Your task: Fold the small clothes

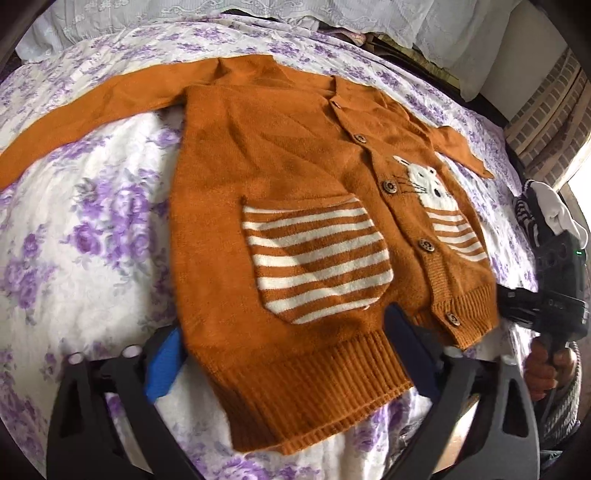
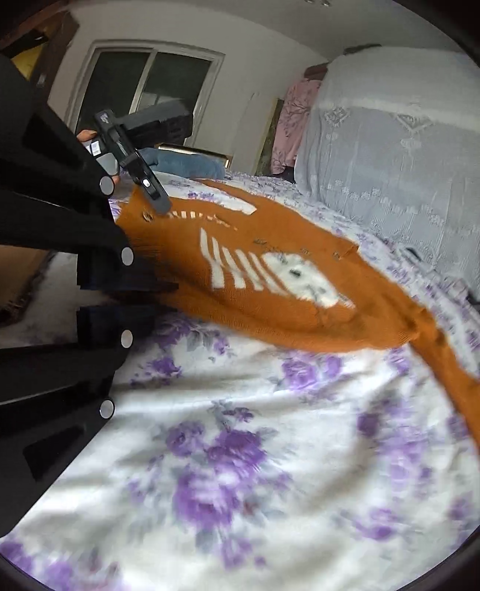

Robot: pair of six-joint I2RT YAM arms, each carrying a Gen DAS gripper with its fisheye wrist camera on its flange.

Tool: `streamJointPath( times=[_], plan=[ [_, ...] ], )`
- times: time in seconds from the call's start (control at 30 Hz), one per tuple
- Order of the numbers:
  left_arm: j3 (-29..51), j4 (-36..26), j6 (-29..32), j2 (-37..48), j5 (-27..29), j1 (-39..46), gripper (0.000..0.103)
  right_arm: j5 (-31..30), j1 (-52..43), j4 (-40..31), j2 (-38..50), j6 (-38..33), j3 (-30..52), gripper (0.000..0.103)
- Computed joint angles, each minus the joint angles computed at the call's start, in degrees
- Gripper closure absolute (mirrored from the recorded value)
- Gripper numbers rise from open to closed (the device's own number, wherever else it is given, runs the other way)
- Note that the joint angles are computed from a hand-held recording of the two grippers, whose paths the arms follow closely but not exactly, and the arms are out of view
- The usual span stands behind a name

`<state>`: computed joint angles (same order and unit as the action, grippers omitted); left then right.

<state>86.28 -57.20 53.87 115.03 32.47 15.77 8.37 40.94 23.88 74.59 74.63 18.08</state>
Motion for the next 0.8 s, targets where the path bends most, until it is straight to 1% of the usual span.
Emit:
streamJointPath(
  times=[0.03,0.07,0.1,0.17,0.2,0.23,0.27,0.3,0.33,0.37,0.4,0.43,0.47,0.5,0.53,0.6,0.63,0.67,0.7,0.73,0.77,0.8],
  plan=[
    [-0.32,0.68,-0.08,-0.40,-0.84,0.17,0.027,2.32,1.19,-5.47,-4.99,-1.10,-0.13,0.098],
    [-0.02,0.47,0.40,-0.31,-1.63,0.46,0.028,3.91,1.98,-10.27,-8.56,-1.59,-0.19,0.098],
    [0.86,-0.68,1.29,0.33,-1.90,0.88,0.028,5.01,2.39,-16.59,-12.41,-1.18,-0.43,0.098],
    [0.39,-0.05,1.73,0.07,-2.76,1.19,0.028,5.22,2.34,-23.99,-14.70,2.30,-1.18,0.103],
    [-0.24,0.65,1.63,-0.51,-3.37,1.25,0.028,4.88,2.57,-22.27,-16.47,3.50,-4.08,0.103],
    [-0.73,1.13,1.38,-1.16,-3.90,1.42,0.028,4.77,2.97,-22.38,-17.58,4.22,-4.48,0.103],
    [-1.02,1.34,1.21,-2.03,-4.19,1.82,0.028,6.48,4.36,-25.30,-19.13,5.17,-3.78,0.099],
    [-0.82,1.17,1.54,-2.68,-3.95,2.44,0.028,10.23,6.58,-29.82,-21.28,6.21,-2.62,0.098],
    [0.12,0.54,1.53,-3.41,-3.01,3.04,0.028,16.02,9.20,-34.76,-22.33,6.38,0.03,0.097],
    [1.43,-0.35,1.14,-3.81,-2.06,3.32,0.028,18.84,10.12,-36.79,-22.34,4.51,2.28,0.088],
    [3.00,-1.64,0.99,-3.78,-1.16,3.48,0.026,18.66,9.42,-35.78,-21.34,0.77,4.15,0.074],
    [4.80,-3.45,0.89,-3.72,0.10,3.29,0.022,17.14,8.27,-33.70,-19.81,-2.40,5.54,0.024],
    [6.28,-5.06,0.64,-3.99,1.56,2.47,0.020,15.54,6.75,-29.64,-16.76,-6.12,7.19,0.004],
    [6.32,-5.12,0.01,-4.81,2.32,1.41,0.017,16.14,6.67,-26.53,-13.91,-7.50,8.49,0.004],
    [5.78,-4.76,-0.51,-5.72,2.92,0.22,0.010,13.03,4.77,-20.25,-8.19,-11.02,10.96,0.004],
    [3.47,-3.47,-0.26,-6.77,3.85,-2.82,0.007,3.09,0.81,-9.58,0.33,-15.43,13.81,0.004],
    [2.02,-1.89,-0.78,-6.84,2.56,-4.43,0.007,-2.44,-1.59,-4.67,4.57,-14.45,14.39,0.004],
    [-0.16,1.37,-2.26,-6.19,-1.79,-6.60,0.007,-5.19,-2.87,-1.94,7.00,-12.05,13.94,0.004],
    [-1.89,4.21,-3.58,-5.26,-5.96,-7.93,0.007,-7.35,-4.13,0.76,8.67,-8.71,12.11,0.004],
    [-2.76,5.93,-4.24,-4.39,-8.70,-8.39,0.005,-8.26,-4.58,5.53,8.76,-5.75,7.87,0.005],
    [-2.87,7.42,-3.24,-2.32,-9.24,-7.46,0.004,-9.13,-4.77,15.24,9.17,-4.47,2.51,0.011],
    [-3.80,8.26,-1.27,-3.01,-7.16,-6.17,0.004,-9.82,-4.99,21.04,7.29,-4.52,-2.38,0.012]
  ],
)
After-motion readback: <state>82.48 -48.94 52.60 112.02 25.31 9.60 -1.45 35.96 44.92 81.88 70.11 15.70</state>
